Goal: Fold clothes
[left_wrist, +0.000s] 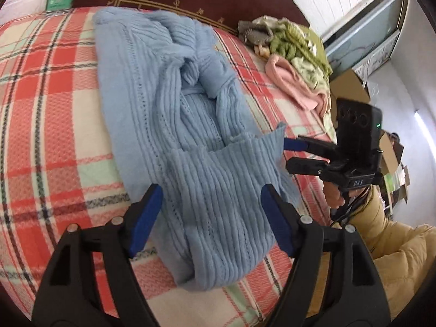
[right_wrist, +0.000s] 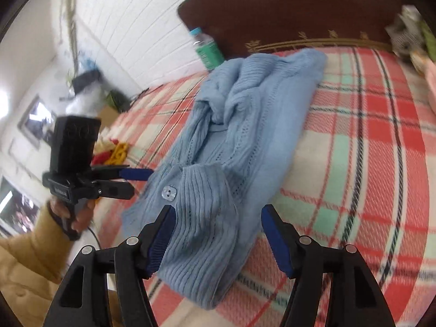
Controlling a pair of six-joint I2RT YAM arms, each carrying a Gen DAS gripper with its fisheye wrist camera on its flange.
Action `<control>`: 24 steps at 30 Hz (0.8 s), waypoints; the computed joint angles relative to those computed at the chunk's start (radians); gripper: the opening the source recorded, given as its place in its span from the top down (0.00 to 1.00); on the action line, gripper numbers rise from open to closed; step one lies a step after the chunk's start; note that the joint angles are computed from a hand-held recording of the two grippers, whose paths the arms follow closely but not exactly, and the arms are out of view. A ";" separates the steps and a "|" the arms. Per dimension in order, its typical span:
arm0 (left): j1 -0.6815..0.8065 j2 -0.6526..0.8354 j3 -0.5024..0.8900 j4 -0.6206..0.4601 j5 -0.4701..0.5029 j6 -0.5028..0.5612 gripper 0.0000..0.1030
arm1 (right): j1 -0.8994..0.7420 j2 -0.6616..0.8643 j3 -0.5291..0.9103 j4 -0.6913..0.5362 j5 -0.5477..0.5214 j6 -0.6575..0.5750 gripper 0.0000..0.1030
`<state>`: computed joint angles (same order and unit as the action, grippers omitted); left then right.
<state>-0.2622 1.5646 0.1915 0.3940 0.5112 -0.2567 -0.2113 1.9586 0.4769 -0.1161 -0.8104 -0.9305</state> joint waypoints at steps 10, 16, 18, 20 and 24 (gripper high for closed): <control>-0.056 0.036 -0.011 0.096 -0.076 -0.063 0.87 | 0.075 0.005 -0.010 0.031 -0.012 -0.068 0.91; 0.035 -0.109 -0.031 0.020 -0.069 -0.044 0.87 | 0.055 -0.041 0.041 0.018 -0.034 0.050 0.91; 0.039 -0.066 -0.011 0.028 -0.118 -0.052 0.87 | 0.078 0.015 0.085 0.057 -0.001 0.139 0.91; 0.054 0.012 0.012 0.049 -0.121 -0.038 0.87 | 0.107 0.078 0.115 0.099 0.034 0.206 0.89; 0.071 0.111 0.027 0.116 -0.109 -0.039 0.84 | 0.114 0.155 0.157 0.098 0.046 0.233 0.83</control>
